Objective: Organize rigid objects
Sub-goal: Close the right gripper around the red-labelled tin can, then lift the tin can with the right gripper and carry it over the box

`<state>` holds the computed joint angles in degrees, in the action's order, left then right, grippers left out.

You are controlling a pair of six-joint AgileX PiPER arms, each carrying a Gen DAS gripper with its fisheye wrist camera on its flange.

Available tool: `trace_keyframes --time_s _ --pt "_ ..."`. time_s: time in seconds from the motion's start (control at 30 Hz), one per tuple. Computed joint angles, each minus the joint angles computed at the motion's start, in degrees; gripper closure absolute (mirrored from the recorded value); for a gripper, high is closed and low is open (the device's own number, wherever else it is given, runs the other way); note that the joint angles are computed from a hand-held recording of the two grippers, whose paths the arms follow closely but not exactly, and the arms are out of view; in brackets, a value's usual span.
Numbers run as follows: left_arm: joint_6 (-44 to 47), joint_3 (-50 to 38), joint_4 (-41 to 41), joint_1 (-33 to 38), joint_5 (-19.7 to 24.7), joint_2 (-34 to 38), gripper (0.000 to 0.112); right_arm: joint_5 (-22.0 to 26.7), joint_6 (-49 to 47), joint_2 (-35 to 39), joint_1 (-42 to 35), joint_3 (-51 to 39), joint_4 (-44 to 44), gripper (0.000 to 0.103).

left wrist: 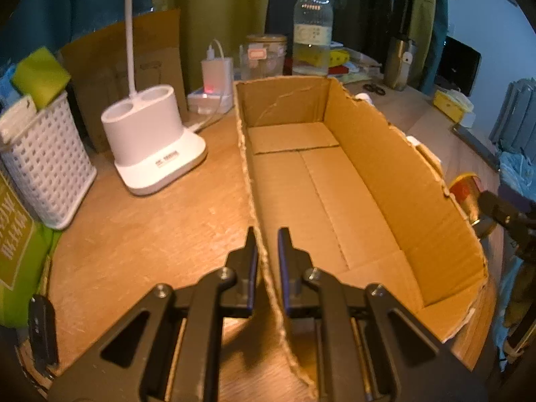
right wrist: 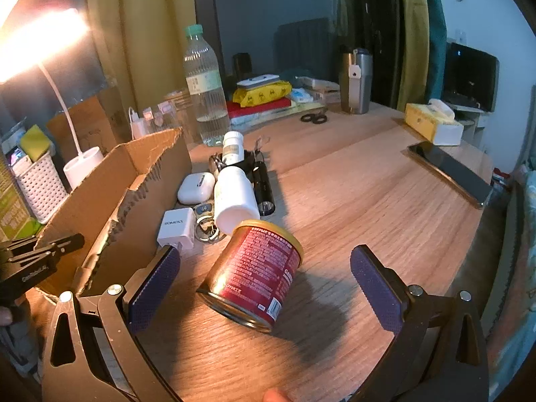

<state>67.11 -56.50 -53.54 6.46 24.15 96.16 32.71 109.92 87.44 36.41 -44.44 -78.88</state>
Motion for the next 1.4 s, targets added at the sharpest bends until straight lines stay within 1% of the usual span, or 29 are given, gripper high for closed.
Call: trace_keyframes --time_s 0.1,0.3,0.37,0.4,0.53,0.67,0.73,0.8,0.9,1.03,1.4 --pt "-0.3 -0.1 -1.0 0.8 1.4 0.1 0.101 -0.1 -0.5 1.0 -0.6 -0.3 0.8 0.0" --pt "-0.7 -0.3 -0.7 0.8 1.5 0.4 0.101 0.0 -1.0 2.8 -1.5 -0.9 2.2 0.0" --pt "-1.3 0.3 -0.3 0.4 0.2 -0.1 0.1 0.2 -1.5 3.4 -1.4 -1.3 2.6 0.0" --pt "-2.4 0.7 0.6 -0.2 -1.3 -0.5 0.099 0.0 -1.8 3.6 -1.5 -1.5 2.7 0.0" --pt "-2.2 1.1 0.7 -0.5 -2.4 -0.8 0.099 -0.7 -3.3 4.9 -1.7 -2.6 3.4 0.002" --pt "-2.1 1.0 1.0 -0.5 -2.4 -0.6 0.099 -0.8 -6.1 6.4 -1.8 -4.1 5.2 0.02" --pt "-2.2 1.1 1.1 -0.7 -2.5 -0.6 0.099 0.2 -8.3 7.4 -1.5 -5.3 6.9 0.036" --pt "-2.2 1.4 1.2 -1.0 -3.1 -0.9 0.099 1.0 -9.4 8.2 -1.5 -6.1 8.2 0.045" --pt "-1.5 2.1 0.7 -1.5 -4.2 -1.5 0.099 0.9 -9.6 8.4 -1.5 -6.4 8.3 0.045" --pt "-1.4 2.0 0.6 -1.6 -4.5 -1.4 0.099 0.8 -10.1 8.3 -1.4 -6.4 8.3 0.045" --pt "-0.5 2.4 -0.1 -1.6 -4.9 -1.5 0.099 3.8 -8.7 5.1 0.1 -5.7 6.7 0.045"
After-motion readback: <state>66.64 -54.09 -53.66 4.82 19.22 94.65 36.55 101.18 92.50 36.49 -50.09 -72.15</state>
